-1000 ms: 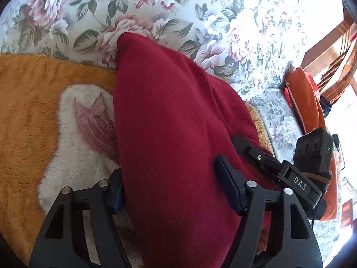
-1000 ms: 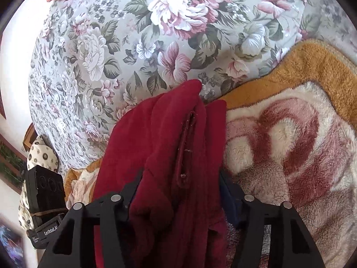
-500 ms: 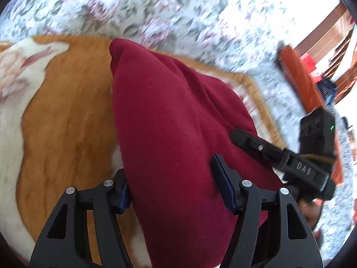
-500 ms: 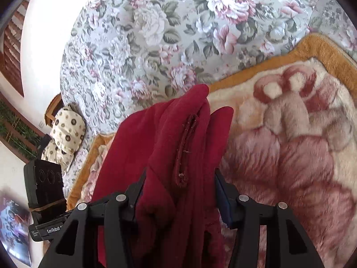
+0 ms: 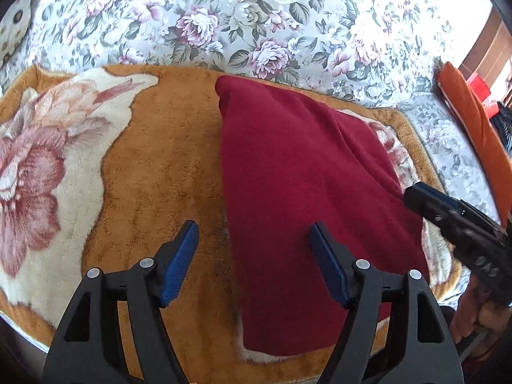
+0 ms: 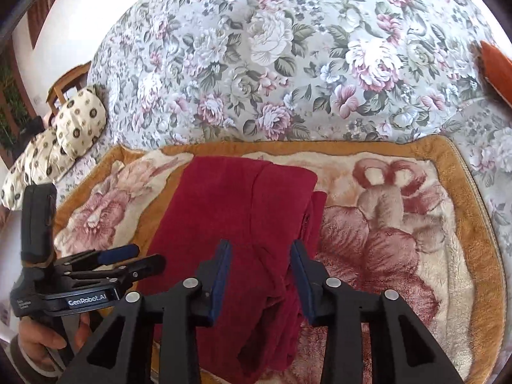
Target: Fold small clothes
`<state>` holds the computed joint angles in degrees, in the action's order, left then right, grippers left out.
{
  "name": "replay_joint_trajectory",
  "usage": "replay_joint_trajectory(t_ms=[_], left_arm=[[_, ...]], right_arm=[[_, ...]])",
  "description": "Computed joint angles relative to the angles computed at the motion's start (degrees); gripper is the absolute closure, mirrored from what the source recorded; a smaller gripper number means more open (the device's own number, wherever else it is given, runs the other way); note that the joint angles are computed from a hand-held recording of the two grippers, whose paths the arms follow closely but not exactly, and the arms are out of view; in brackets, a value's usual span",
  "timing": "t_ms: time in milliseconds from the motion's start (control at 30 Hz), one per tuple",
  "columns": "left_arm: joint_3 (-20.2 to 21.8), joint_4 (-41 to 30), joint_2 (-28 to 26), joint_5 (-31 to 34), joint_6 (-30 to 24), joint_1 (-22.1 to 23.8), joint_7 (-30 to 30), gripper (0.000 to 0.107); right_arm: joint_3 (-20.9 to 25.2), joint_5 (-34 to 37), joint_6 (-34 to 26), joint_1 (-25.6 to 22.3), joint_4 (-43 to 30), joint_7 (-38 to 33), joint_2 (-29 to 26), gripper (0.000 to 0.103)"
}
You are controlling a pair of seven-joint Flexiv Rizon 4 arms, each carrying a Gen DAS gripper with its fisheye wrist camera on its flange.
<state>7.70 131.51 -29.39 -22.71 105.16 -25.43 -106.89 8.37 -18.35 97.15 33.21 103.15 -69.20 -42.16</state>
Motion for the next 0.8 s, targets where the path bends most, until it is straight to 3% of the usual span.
replay_joint_trajectory(t_ms=[67,100,167,233,367,533,667,800], left_arm=[[6.33,-2.1,-1.62,-2.19,-2.02,-6.71,1.41,0.034],[7.43,-2.74,-2.18,-2.28,-2.44,-7.82,1.81,0.034],[6.92,-3.13,-2.6,-1.95,-2.41,-7.2,1.77,0.033],[7.64,-4.18,-3.34,-2.23,-3.24,-7.96,1.58,0.033],[10.02,-5.0,-3.88,-2.08,-4.33,-10.22,0.89,0.033],[12.72,-4.8,-3.76,-1.55,-5.1,-12.66,-0.74,0.033],[17.36,-4.8,-4.44,-1.66,-5.86,-17.51,-2.52,0.033],[20.03,-4.34,-4.66,-1.99,-5.97,-20.52,-4.53,0.033]], right_arm=[[-1.16,-0.56,-2.87,0.88,-1.75,0.15,-1.57,0.069],[-1.95,-0.52,-3.64,1.4,-2.61,0.56,-2.47,0.069],[-4.09,-0.66,-4.67,2.74,-4.27,1.42,-4.21,0.069],[-2.43,-0.7,-4.95,1.17,-5.54,1.12,-5.35,0.069],[-2.49,-0.42,-4.87,1.3,-3.77,1.51,-3.31,0.069],[-8.66,0.29,0.12,7.26,3.25,2.93,2.0,0.069],[-12.7,2.33,4.13,12.06,8.15,2.74,4.3,0.069],[-13.08,2.61,0.38,12.78,7.57,1.93,2.37,0.069]])
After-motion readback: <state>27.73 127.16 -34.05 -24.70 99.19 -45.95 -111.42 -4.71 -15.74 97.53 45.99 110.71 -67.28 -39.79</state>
